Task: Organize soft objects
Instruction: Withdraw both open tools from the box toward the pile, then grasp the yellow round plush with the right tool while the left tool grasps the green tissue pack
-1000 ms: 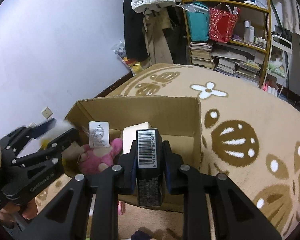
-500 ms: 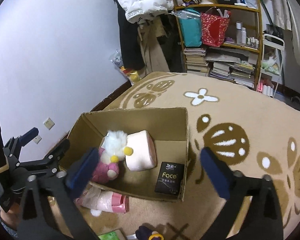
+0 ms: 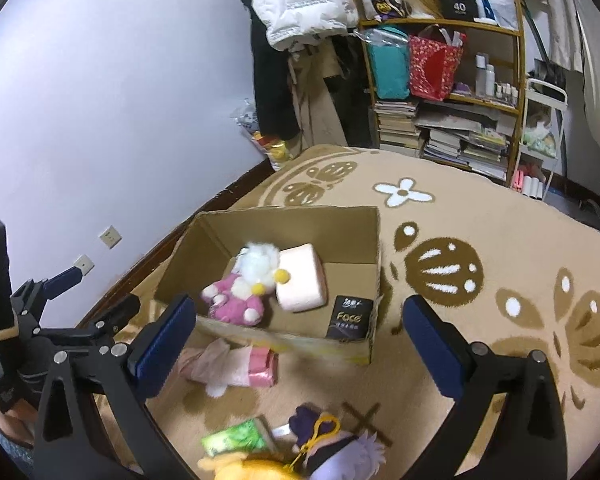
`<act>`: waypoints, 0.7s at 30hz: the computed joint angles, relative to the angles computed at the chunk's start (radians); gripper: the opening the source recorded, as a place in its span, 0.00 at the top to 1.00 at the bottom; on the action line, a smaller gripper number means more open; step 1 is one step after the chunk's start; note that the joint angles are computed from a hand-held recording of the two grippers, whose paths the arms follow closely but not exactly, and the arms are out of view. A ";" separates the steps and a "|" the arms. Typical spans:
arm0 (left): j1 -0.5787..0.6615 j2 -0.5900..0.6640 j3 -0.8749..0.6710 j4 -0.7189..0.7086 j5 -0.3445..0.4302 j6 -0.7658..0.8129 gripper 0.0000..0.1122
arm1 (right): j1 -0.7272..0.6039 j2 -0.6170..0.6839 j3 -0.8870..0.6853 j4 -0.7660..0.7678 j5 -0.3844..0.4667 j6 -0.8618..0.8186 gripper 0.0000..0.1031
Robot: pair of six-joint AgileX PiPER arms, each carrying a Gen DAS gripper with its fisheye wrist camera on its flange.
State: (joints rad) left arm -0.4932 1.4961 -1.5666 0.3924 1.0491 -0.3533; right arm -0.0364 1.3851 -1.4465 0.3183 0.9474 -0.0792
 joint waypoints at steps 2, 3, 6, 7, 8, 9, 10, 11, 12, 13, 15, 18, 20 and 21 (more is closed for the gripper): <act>0.006 -0.021 0.003 -0.050 0.039 0.026 0.09 | 0.011 -0.029 0.016 -0.012 0.017 0.024 0.00; 0.007 -0.036 0.016 -0.065 0.043 0.029 0.09 | 0.018 -0.048 0.030 -0.017 0.022 0.032 0.00; -0.012 -0.084 0.062 -0.060 0.060 0.013 0.09 | 0.052 -0.102 0.084 -0.059 0.021 0.059 0.00; -0.023 -0.098 0.078 -0.046 0.064 0.001 0.09 | 0.061 -0.117 0.102 -0.065 0.025 0.060 0.00; -0.032 -0.111 0.093 -0.037 0.070 -0.012 0.09 | 0.067 -0.129 0.117 -0.066 0.032 0.061 0.00; -0.038 -0.119 0.101 -0.036 0.076 -0.019 0.09 | 0.073 -0.140 0.132 -0.065 0.038 0.062 0.00; -0.043 -0.129 0.112 -0.035 0.082 -0.032 0.09 | 0.080 -0.154 0.150 -0.065 0.044 0.064 0.00; -0.045 -0.136 0.121 -0.042 0.086 -0.040 0.09 | 0.092 -0.167 0.165 -0.073 0.050 0.074 0.00; -0.047 -0.146 0.134 -0.049 0.088 -0.046 0.09 | 0.103 -0.180 0.179 -0.082 0.054 0.086 0.00; -0.049 -0.154 0.146 -0.061 0.089 -0.050 0.09 | 0.118 -0.196 0.197 -0.092 0.055 0.103 0.00; -0.054 -0.166 0.167 -0.076 0.088 -0.048 0.09 | 0.144 -0.216 0.221 -0.104 0.061 0.127 0.00; -0.070 -0.170 0.191 -0.078 0.088 -0.055 0.09 | 0.196 -0.238 0.250 -0.145 0.072 0.157 0.00; -0.083 -0.168 0.210 -0.048 0.092 -0.108 0.09 | 0.222 -0.253 0.274 -0.168 0.071 0.186 0.00; -0.085 -0.163 0.219 -0.040 0.087 -0.131 0.09 | 0.230 -0.258 0.286 -0.174 0.073 0.198 0.00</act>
